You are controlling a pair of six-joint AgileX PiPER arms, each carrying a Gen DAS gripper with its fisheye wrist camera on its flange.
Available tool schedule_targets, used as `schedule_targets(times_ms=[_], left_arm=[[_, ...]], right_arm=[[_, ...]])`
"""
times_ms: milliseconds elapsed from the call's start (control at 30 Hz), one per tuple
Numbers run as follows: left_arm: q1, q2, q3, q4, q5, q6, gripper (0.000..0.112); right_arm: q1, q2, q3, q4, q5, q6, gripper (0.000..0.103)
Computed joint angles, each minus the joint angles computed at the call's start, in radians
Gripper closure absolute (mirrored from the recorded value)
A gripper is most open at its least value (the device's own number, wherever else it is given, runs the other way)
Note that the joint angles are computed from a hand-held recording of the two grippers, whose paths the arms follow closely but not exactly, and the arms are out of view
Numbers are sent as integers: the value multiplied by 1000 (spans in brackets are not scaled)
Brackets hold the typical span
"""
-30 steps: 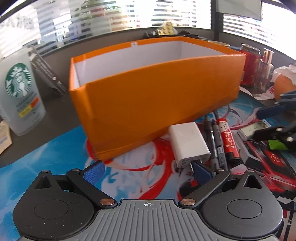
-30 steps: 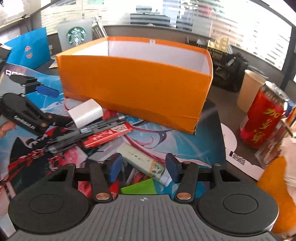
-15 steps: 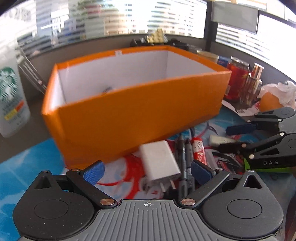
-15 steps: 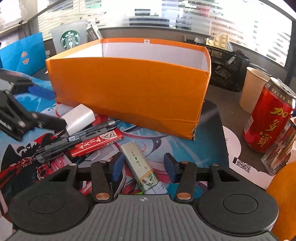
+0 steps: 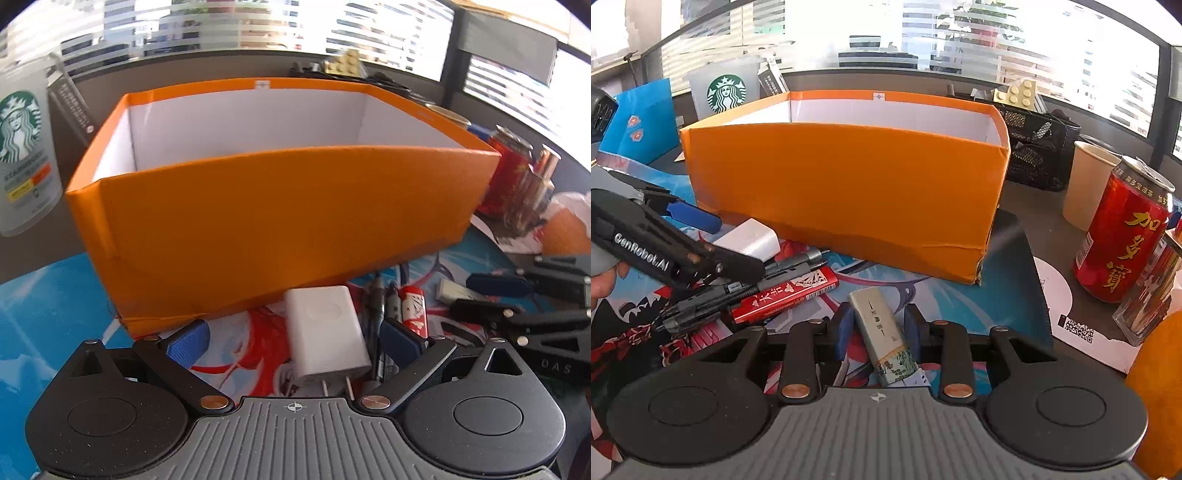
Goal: Organize rigid objects
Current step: 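Grasp the green-white tube with the right gripper while the left grasps the white charger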
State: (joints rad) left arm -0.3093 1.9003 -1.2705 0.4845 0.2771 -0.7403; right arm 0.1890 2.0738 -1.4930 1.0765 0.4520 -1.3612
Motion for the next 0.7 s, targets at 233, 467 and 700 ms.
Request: schedule_targets(times_ms=[233, 467, 700], left_arm=[[-27, 4, 1, 221, 36, -231, 25], [-76, 10, 25, 500, 70, -467, 42], [-98, -8, 54, 569, 40, -517, 74]], right_arm=[[-1, -4, 14, 36, -11, -36, 75], [11, -15, 35, 46, -45, -46, 74], [28, -28, 63, 83, -82, -81, 77]])
